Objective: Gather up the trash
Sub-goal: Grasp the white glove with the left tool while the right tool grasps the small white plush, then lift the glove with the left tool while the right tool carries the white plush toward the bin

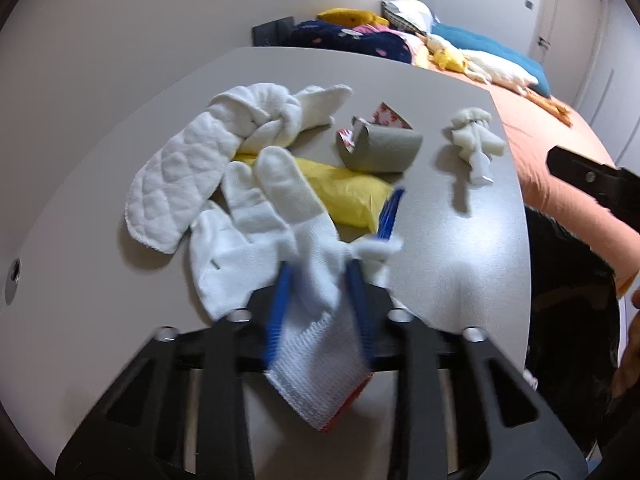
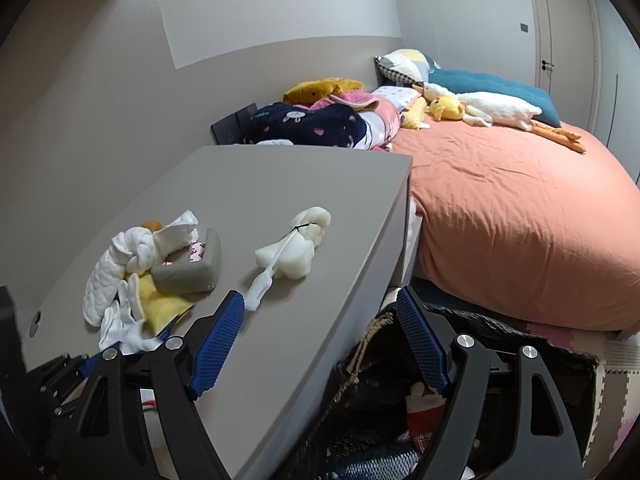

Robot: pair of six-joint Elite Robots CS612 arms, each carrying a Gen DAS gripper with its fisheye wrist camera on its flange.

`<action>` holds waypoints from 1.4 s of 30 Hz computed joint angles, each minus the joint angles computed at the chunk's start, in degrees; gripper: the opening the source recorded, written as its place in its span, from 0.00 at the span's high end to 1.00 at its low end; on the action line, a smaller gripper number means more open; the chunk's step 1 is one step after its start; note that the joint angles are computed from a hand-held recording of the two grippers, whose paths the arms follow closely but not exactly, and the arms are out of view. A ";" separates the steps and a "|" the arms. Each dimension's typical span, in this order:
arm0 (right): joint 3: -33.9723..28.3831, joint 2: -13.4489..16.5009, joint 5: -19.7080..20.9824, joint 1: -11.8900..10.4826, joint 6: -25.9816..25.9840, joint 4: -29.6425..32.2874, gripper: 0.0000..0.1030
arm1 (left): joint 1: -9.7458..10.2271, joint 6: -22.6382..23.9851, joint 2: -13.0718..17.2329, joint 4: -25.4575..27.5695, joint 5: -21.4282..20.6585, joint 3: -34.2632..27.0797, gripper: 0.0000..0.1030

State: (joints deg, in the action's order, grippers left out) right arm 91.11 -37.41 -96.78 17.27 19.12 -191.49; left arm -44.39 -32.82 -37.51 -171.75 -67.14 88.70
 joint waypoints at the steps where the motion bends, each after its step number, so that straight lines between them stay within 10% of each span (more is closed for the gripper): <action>1: -0.56 0.26 0.20 -0.04 0.01 0.61 0.23 | 0.11 -0.60 -0.03 -0.51 0.05 0.24 0.81; 18: -10.74 5.22 0.86 -0.15 -0.11 10.13 0.23 | -0.28 -9.83 -0.35 -14.53 11.83 4.60 0.90; 25: -13.60 6.48 0.12 0.12 -0.03 13.24 0.25 | 0.35 -11.57 -0.54 -16.87 10.21 5.46 0.90; 34: -14.46 6.63 2.06 0.31 -3.30 14.35 0.73 | 0.48 -11.40 -0.64 -20.06 9.22 6.19 0.90; 42: -10.78 4.48 1.72 0.40 -4.14 10.14 0.77 | 0.10 -11.55 -1.34 -24.04 11.27 7.90 0.90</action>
State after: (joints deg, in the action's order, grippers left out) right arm 80.33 -32.93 -95.06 17.67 14.98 -181.34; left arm -44.29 -44.37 -38.85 -195.80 -55.87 96.60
